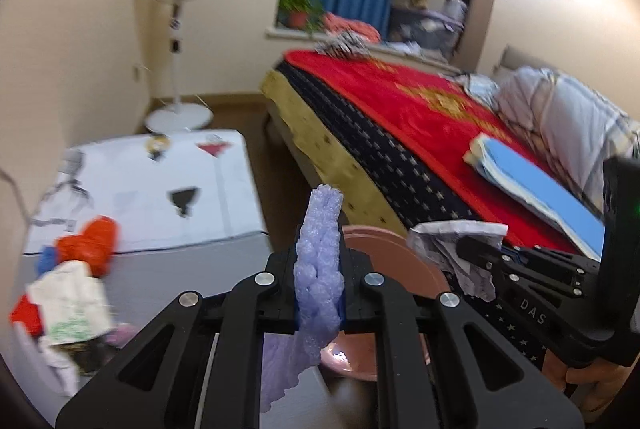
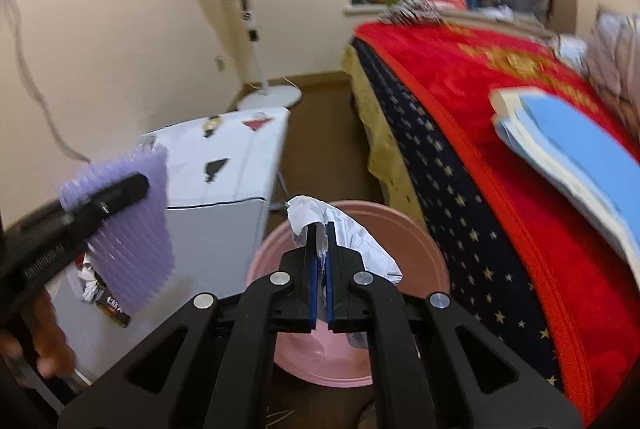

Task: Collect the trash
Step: 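Carry the white tissue over the pink wastebasket and open the right tool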

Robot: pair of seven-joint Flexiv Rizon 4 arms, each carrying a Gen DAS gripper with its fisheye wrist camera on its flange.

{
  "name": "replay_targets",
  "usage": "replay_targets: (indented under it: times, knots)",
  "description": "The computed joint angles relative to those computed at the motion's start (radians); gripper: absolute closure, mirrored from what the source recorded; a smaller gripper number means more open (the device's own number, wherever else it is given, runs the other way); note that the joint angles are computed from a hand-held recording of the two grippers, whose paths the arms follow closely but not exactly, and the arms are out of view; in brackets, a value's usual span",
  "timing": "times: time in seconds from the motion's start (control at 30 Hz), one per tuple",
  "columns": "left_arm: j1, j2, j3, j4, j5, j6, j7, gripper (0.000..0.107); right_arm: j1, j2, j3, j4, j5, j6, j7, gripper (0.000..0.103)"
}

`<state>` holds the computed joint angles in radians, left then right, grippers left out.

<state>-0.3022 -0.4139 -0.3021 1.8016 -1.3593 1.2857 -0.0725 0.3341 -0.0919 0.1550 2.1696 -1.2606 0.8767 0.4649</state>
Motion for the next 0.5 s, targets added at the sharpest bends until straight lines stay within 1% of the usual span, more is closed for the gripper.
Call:
replay_targets:
  times: [0.1, 0.23, 0.33, 0.4, 0.5]
  knots:
    - [-0.013, -0.044, -0.003, -0.022, 0.085, -0.012, -0.057, 0.095, -0.021, 0.010, -0.007, 0.030, 0.021, 0.022, 0.006, 0.100]
    - [-0.011, -0.093, -0.021, -0.052, 0.214, -0.036, -0.142, 0.095, -0.052, 0.000, -0.022, 0.050, 0.033, 0.093, 0.008, 0.100]
    - [-0.002, -0.123, -0.042, -0.067, 0.283, -0.033, -0.185, 0.095, -0.060, -0.020, -0.029, 0.048, 0.066, 0.122, -0.031, 0.099]
    - [0.007, -0.141, -0.054, -0.077, 0.325, -0.032, -0.217, 0.095, -0.063, -0.029, -0.034, 0.048, 0.072, 0.141, -0.033, 0.096]
    - [0.008, -0.172, -0.052, -0.101, 0.413, -0.035, -0.289, 0.095, -0.064, -0.046, -0.043, 0.045, 0.091, 0.159, -0.029, 0.096]
